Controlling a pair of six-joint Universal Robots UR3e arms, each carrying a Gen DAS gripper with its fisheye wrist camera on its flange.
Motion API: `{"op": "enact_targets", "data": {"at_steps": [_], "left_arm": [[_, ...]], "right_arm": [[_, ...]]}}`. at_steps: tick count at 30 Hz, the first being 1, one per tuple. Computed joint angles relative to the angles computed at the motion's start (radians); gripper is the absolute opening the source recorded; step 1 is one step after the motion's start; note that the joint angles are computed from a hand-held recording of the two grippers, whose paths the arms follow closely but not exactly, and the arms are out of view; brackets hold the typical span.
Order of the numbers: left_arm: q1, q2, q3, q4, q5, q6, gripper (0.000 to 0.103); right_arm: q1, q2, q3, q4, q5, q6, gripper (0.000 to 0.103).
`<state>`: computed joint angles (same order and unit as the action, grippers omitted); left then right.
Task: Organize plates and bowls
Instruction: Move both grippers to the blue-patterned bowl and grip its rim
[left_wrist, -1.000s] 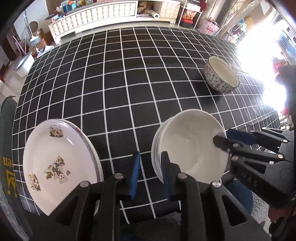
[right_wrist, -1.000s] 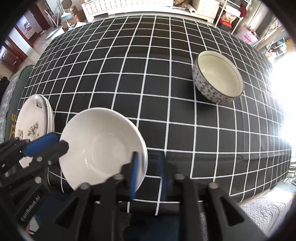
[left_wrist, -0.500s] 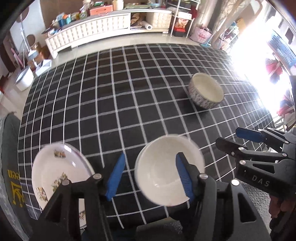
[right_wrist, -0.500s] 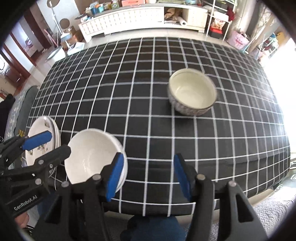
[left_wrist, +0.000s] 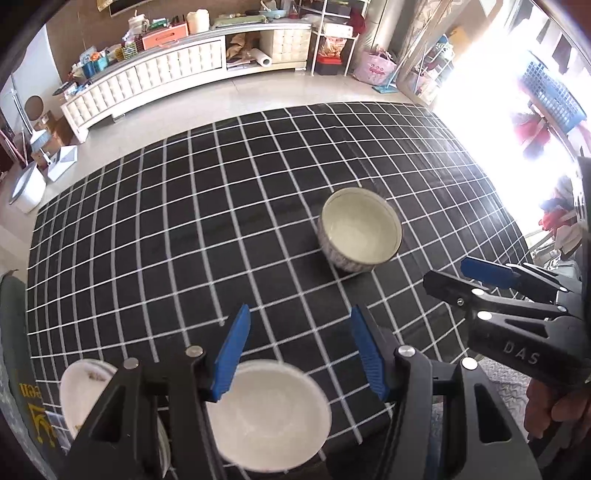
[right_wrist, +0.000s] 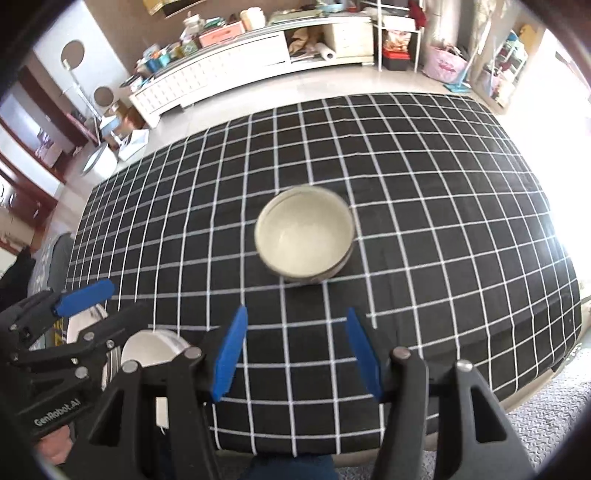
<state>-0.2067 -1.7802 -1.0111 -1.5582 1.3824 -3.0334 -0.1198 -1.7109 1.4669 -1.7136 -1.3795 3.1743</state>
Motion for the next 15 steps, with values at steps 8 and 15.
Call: {"op": "enact_targets", "data": {"at_steps": [8,15], "left_arm": [[-0.052,-0.217,0.213,-0.038,0.002,-0.04,0.055],[-0.107,-0.504,0.583,-0.136,0.058,-0.068,0.05]], "right_arm": [[-0.063,0.07,0.001,-0.059,0.012,-0.051,0.06],[-0.098,0.19,-0.036,-0.096,0.014,-0.088,0.06]]}}
